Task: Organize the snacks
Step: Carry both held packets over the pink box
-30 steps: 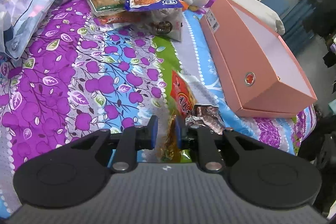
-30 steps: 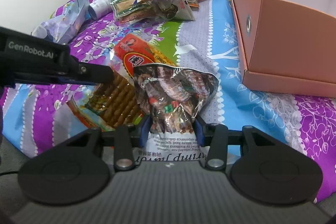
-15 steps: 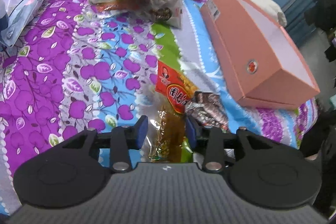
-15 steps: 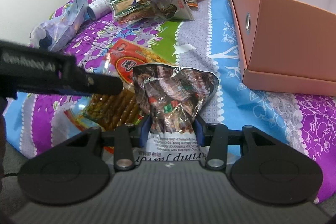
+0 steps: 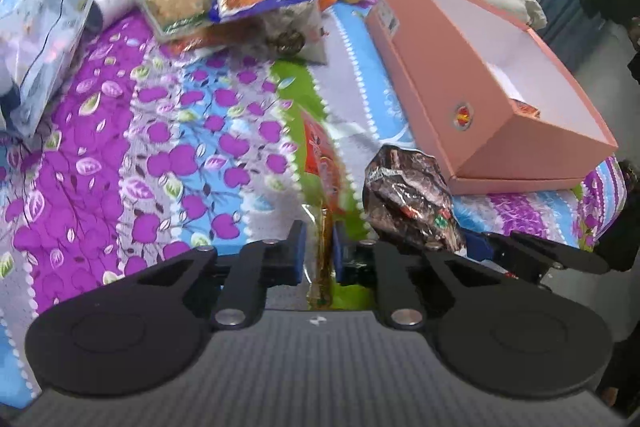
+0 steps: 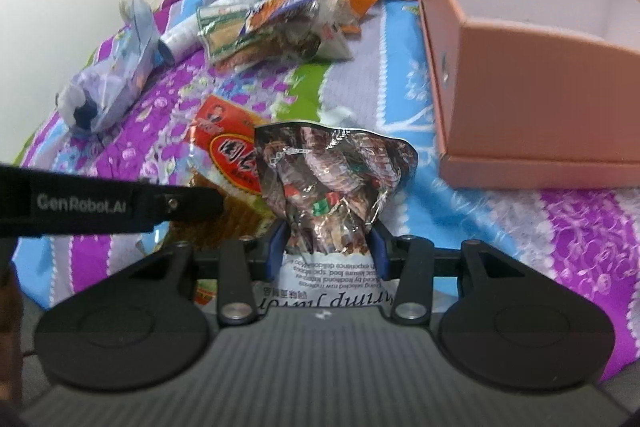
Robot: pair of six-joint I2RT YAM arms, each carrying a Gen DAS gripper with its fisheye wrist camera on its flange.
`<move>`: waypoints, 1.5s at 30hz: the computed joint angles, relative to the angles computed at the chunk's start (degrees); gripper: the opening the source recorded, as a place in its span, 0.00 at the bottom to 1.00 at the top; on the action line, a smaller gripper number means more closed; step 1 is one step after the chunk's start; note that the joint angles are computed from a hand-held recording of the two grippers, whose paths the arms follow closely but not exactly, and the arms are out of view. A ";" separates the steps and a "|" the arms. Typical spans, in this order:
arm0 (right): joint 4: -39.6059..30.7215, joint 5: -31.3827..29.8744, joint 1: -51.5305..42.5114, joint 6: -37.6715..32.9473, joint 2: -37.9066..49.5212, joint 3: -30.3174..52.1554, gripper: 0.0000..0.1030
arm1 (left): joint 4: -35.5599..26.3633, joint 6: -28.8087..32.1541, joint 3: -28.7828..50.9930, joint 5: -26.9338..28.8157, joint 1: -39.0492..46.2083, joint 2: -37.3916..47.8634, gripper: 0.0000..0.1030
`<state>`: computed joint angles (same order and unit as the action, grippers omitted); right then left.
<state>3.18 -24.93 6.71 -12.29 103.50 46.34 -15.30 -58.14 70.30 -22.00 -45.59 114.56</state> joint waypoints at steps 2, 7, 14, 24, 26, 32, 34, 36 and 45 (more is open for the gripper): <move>-0.76 -0.14 -0.28 0.23 -1.09 0.31 0.45 | -2.63 0.67 2.00 -1.50 -0.50 0.15 0.14; -2.65 -0.24 -0.23 0.25 -3.82 1.15 0.45 | -5.08 0.65 3.83 -3.23 -0.78 -0.93 0.14; -5.34 -0.35 -0.25 0.12 -7.53 3.30 0.45 | -9.65 0.53 6.21 -5.94 -0.63 -4.11 0.14; -9.40 -1.46 -2.01 1.11 -10.50 11.30 0.45 | -15.11 3.25 14.68 -10.23 -0.32 -5.71 0.14; -10.18 -1.95 -2.63 1.14 -10.51 13.39 0.45 | -16.29 4.22 17.70 -10.88 -0.30 -5.11 0.14; -12.53 -3.53 -4.85 1.03 -10.21 19.14 0.45 | -20.15 7.12 28.43 -12.33 -0.23 -1.70 0.14; -13.03 -4.11 -5.57 0.90 -9.66 20.83 0.45 | -21.41 8.11 32.44 -12.65 -0.16 -0.08 0.14; -13.47 -4.68 -6.41 0.66 -9.00 22.67 0.45 | -23.06 8.98 37.28 -12.85 -0.07 2.17 0.14; -15.68 -6.31 -10.95 -0.94 -4.23 31.60 0.45 | -32.45 13.14 66.11 -11.84 0.56 17.32 0.14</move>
<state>-12.50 -31.24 -4.23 -13.24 99.27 77.94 -47.75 -45.00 136.42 -33.85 -45.02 131.87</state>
